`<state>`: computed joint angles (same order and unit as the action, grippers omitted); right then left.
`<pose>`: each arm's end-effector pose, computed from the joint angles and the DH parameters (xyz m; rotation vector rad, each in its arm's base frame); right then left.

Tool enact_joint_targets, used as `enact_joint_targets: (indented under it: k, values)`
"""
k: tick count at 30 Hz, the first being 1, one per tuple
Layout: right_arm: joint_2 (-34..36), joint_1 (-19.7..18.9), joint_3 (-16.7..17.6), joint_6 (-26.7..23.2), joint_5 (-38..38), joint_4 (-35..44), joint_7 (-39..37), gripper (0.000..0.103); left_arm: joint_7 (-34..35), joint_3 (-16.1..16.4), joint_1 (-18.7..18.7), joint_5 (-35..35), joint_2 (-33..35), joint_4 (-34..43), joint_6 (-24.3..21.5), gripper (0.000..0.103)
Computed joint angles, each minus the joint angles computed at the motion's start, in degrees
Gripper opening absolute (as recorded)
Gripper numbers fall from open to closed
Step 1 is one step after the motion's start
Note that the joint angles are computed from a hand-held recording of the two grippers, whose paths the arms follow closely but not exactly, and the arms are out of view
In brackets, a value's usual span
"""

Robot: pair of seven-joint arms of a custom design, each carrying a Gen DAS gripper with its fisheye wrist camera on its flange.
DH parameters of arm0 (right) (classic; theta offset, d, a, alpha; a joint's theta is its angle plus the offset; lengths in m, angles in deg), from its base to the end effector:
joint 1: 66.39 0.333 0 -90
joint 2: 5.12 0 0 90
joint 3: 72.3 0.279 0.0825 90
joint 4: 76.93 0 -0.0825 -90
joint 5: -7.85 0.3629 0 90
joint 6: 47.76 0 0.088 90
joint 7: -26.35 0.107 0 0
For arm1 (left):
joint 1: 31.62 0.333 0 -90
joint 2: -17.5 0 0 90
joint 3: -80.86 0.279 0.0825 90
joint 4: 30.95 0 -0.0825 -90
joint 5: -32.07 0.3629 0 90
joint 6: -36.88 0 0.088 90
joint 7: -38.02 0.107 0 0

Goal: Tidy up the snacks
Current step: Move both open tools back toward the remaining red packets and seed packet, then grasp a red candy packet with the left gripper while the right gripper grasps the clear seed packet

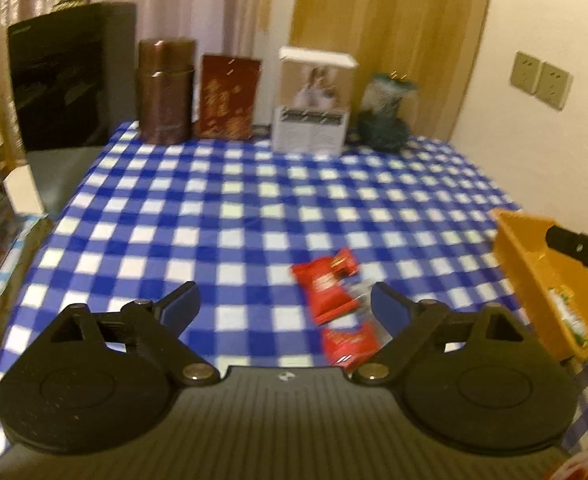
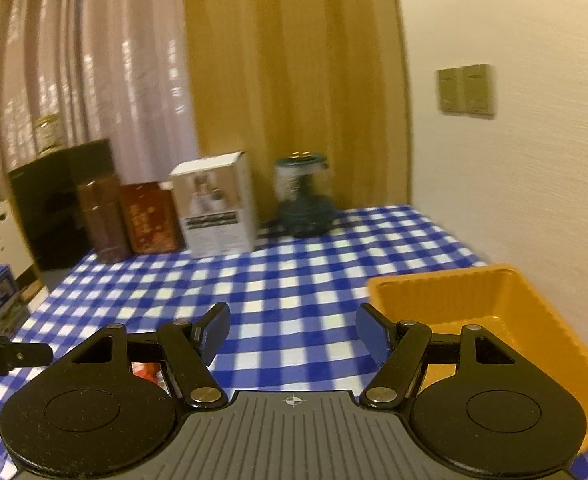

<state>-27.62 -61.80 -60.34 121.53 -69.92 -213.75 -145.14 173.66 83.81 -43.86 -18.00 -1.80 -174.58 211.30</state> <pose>0.4140 0.1978 0.5017 -1.3807 1.6148 -0.8382 0.4588 -0.0142 0.4619 -1.6330 1.8384 -1.0148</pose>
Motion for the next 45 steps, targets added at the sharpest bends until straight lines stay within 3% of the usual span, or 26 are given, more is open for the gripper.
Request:
enact_joint_targets:
  k: [6,12,17,24,27,31,38,40,45]
  values:
    - [6.00,3.31,-1.59,3.46,8.12,2.96,-11.54,0.070,-0.73,-0.34,2.30,3.39,0.60,-0.90,-0.30,0.091]
    - [12.39,10.92,-6.61,5.50,31.63,3.67,-40.10,0.069,4.15,0.95,1.55,3.08,3.14,0.94,-3.01,0.091]
    - [16.24,15.03,-9.10,6.62,49.08,4.59,-57.56,0.069,6.83,-1.14,4.24,3.91,5.83,3.48,-6.90,0.091]
    - [20.32,18.04,-9.40,6.23,72.29,6.88,-79.22,0.069,7.25,-3.85,7.42,5.78,9.09,6.71,-11.30,0.086]
    - [22.98,17.38,-7.84,5.44,79.76,9.43,-86.11,0.062,7.45,-5.00,8.24,7.10,9.61,6.96,-11.66,0.086]
    - [26.82,15.24,-5.31,2.04,85.02,13.59,-91.73,0.054,7.17,-5.62,8.91,8.38,10.50,7.55,-12.34,0.086]
    - [28.83,12.66,-2.73,-0.35,88.97,15.59,-96.56,0.050,10.11,-5.88,9.37,7.45,12.14,8.91,-13.64,0.086]
    - [28.65,11.96,-1.81,-1.01,92.30,15.71,-99.45,0.039,12.41,-5.88,9.21,5.61,12.20,9.00,-13.93,0.086]
    - [26.99,13.79,-4.64,-2.59,83.92,14.87,-91.99,0.037,21.37,-5.95,8.05,1.18,11.96,8.76,-14.34,0.086]
